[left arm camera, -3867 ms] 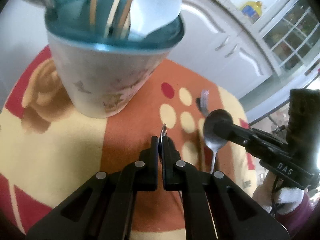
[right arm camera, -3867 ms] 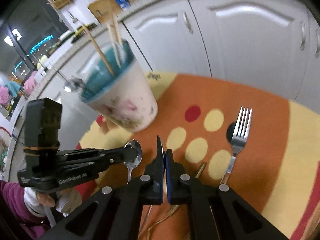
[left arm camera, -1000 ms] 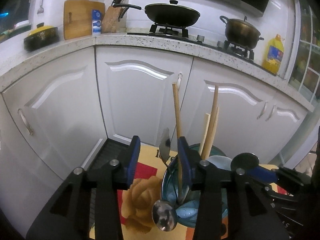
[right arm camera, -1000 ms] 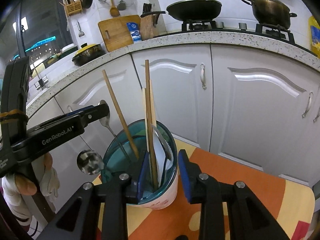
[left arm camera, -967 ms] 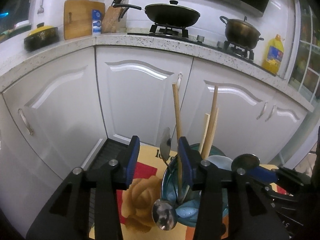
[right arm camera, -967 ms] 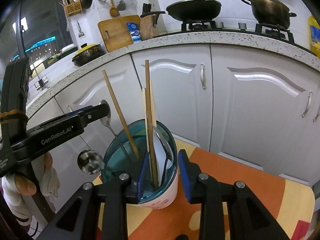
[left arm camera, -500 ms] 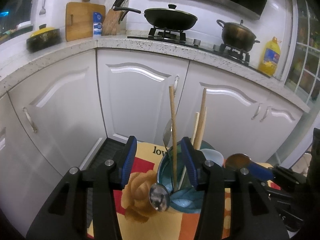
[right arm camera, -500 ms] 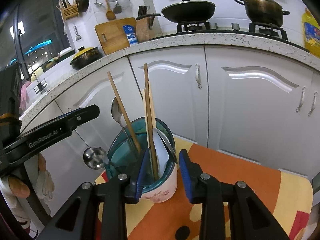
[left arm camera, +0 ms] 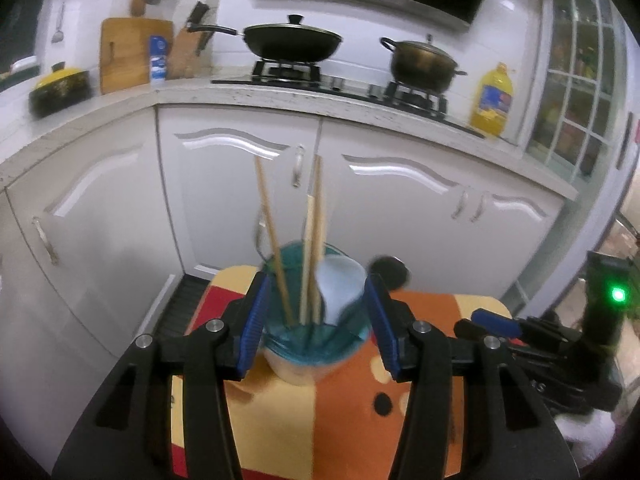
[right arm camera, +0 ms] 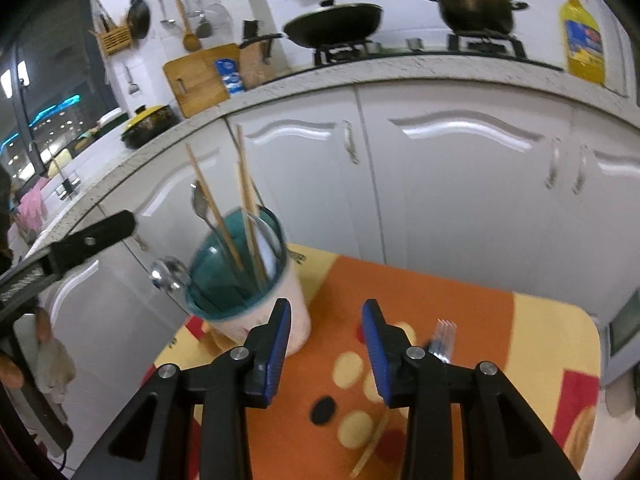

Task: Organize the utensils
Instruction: 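Withdraw both tools from the cup back over the cloth, then grasp the gold-handled utensil with the left tool while the right tool grasps the steel fork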

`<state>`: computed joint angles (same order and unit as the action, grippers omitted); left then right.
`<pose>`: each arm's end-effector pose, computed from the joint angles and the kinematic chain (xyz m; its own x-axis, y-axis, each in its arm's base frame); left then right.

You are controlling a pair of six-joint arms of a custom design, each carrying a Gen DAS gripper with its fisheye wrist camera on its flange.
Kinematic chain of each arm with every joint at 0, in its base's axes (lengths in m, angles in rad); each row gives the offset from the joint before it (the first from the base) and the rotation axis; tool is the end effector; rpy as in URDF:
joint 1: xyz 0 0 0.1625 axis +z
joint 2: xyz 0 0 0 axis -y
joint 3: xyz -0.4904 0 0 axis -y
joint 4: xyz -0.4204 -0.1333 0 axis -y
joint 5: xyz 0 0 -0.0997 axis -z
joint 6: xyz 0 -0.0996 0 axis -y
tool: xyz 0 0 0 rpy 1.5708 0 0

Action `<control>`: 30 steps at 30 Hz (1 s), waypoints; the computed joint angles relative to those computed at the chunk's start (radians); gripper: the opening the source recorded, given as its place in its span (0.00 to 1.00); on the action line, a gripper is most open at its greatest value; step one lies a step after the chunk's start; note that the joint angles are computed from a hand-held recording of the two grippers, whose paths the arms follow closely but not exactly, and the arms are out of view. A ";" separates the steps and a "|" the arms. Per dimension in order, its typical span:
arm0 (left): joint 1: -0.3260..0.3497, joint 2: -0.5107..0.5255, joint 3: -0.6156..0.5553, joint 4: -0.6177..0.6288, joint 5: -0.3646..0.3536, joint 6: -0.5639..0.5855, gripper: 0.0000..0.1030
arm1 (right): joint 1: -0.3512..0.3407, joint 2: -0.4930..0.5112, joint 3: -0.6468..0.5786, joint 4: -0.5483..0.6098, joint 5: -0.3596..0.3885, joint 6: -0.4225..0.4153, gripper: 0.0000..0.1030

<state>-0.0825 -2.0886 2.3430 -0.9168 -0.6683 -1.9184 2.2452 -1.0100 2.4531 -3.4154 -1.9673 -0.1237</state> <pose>-0.1936 -0.1962 0.3662 -0.8038 -0.1453 -0.5769 0.4191 0.5499 -0.7224 0.3501 -0.2860 0.1152 -0.7376 -0.5433 0.4010 -0.6709 0.6569 -0.3440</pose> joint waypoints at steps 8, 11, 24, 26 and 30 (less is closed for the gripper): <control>-0.003 0.028 0.057 -0.187 -0.036 0.108 0.47 | -0.058 -0.065 0.080 -0.005 -0.035 0.008 0.34; 0.006 0.042 0.084 -0.271 -0.054 0.162 0.47 | -0.092 -0.088 0.107 0.007 -0.044 0.008 0.34; 0.114 0.119 0.247 -0.799 -0.186 0.489 0.47 | -0.226 -0.023 0.132 -0.004 -0.017 -0.001 0.34; 0.163 0.134 0.277 -0.926 -0.228 0.565 0.47 | -0.244 -0.016 0.131 -0.005 -0.002 0.000 0.34; 0.260 0.208 0.314 -1.114 -0.289 0.670 0.47 | -0.273 -0.007 0.122 -0.006 0.020 -0.005 0.34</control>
<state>0.1776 -1.8807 2.6574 -2.0303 -0.9573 -1.2485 1.9724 -1.0173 2.5749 -3.4214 -1.9469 -0.1286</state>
